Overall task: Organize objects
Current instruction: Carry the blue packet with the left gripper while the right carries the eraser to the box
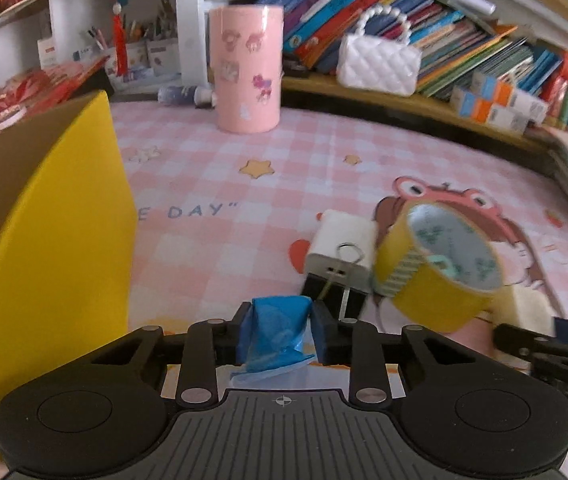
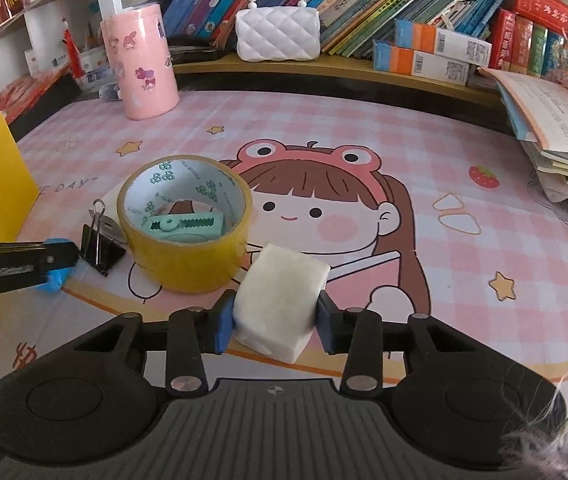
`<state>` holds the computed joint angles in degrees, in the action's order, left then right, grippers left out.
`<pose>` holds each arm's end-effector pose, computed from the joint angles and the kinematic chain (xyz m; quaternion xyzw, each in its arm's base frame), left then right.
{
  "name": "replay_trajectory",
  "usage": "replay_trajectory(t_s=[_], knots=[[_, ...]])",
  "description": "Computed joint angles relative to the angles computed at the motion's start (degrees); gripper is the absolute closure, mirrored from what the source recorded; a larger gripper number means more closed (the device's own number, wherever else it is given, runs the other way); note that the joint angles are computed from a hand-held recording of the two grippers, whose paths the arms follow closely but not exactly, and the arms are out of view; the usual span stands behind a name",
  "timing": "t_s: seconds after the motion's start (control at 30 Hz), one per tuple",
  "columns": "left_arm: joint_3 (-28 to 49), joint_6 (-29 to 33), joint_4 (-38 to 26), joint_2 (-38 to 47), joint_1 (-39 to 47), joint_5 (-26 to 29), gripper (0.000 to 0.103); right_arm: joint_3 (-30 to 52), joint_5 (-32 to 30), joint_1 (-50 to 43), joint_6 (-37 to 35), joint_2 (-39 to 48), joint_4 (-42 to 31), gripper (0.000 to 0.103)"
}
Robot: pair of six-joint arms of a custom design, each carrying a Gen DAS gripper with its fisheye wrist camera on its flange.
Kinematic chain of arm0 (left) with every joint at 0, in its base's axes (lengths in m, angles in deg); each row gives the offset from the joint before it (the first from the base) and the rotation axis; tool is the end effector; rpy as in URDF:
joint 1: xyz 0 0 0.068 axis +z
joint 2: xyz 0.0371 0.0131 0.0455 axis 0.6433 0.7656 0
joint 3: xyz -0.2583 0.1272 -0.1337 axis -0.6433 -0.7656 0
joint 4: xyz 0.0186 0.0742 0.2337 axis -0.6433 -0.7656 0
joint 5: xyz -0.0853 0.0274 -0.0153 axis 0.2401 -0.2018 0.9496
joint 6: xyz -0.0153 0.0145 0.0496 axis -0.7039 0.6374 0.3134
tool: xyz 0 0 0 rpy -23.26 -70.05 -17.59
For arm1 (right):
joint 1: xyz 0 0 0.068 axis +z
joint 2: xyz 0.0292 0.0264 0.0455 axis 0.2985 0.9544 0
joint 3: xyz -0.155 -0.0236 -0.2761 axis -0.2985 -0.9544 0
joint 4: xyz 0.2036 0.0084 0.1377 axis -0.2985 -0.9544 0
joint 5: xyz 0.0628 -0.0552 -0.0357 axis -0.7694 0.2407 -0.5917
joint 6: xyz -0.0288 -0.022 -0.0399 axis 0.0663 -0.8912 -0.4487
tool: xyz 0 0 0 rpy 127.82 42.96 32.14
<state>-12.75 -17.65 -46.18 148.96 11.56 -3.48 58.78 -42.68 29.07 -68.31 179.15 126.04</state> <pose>0.3282 -0.1741 0.0820 0.1298 0.9177 -0.0814 0.3665 0.2477 0.0428 0.0758 0.1134 0.9213 -0.0067 0.3719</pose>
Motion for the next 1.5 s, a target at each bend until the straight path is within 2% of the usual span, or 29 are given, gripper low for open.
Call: replay_trajectory(t_s=[0.23, 0.43, 0.63, 0.87, 1.07, 1.5], knots=[[-10.27, -0.47, 3.93, -9.52, 0.72, 5.17, 0.075, -4.80, 3.87, 5.33, 6.00, -7.13, -2.74, 0.066], [-19.83, 0.29, 6.60, -17.17, 4.31, 10.69, 0.075, -7.21, 9.79, 15.96, 15.73, -18.04, -13.48, 0.066], [-27.57, 1.24, 8.49, -22.04, 10.06, 16.25, 0.075, -3.49, 17.84, 31.86, 28.18, -24.57, -28.79, 0.066], [-32.25, 6.37, 9.34, -26.37, 19.11, 22.45, 0.075, 5.04, 20.92, 42.72, 31.73, -21.82, -37.71, 0.066], [-34.85, 13.90, 5.50, -29.77, 30.59, 29.88, 0.075, 12.52, 23.42, 49.94, 36.46, -17.84, -44.51, 0.066], [-31.77, 36.76, -13.85, -34.35, 59.08, 45.53, 0.075, 29.60, 26.84, 61.64, 43.77, -7.77, -56.40, 0.066]])
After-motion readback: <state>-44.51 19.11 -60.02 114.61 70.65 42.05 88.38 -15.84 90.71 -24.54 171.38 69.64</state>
